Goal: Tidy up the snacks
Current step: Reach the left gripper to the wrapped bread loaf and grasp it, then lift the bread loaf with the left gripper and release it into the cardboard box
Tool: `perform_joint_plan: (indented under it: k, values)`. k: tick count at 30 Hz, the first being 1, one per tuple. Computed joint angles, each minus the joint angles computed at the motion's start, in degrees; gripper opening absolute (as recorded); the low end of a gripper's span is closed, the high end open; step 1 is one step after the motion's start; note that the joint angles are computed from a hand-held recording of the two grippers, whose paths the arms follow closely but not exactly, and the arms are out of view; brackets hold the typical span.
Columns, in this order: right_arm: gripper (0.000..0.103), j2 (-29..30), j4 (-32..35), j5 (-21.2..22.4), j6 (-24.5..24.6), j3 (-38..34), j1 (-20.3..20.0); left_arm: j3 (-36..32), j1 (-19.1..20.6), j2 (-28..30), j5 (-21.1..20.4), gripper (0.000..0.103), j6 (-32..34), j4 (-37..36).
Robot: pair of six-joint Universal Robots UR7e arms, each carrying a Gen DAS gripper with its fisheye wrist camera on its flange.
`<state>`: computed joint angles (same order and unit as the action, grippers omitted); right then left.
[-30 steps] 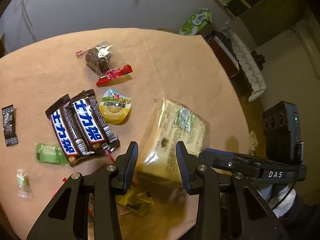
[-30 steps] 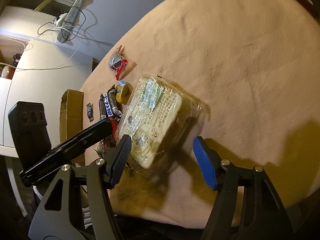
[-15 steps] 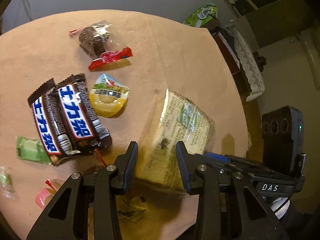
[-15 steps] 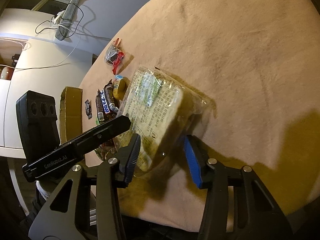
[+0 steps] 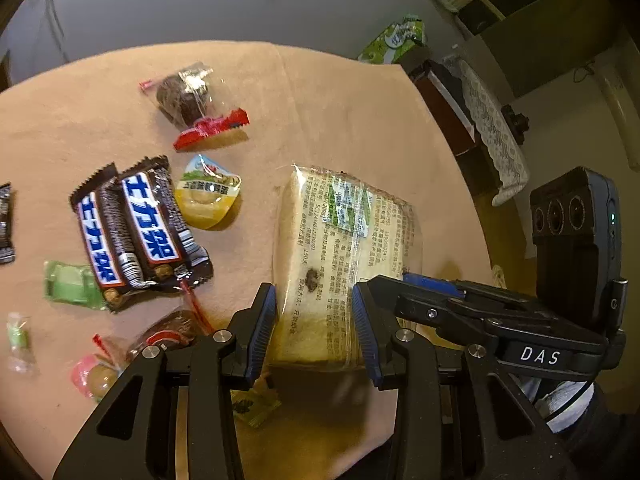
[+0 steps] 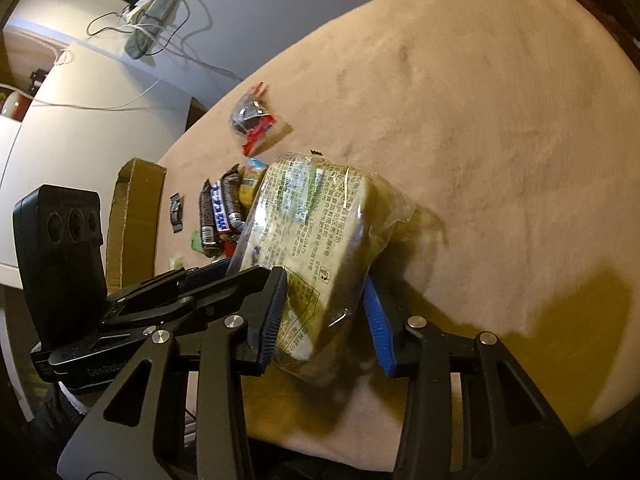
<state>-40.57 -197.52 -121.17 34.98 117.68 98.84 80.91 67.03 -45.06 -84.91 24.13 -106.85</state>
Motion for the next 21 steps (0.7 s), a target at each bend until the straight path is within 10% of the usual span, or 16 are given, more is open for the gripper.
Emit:
perform_joint_plan:
  k: [21]
  values:
    - [0.041, 2.8, 12.8, 2.0, -10.2, -14.5, 4.8, -0.7, 3.2, -6.4, -0.3, 0.037, -3.3, -7.8]
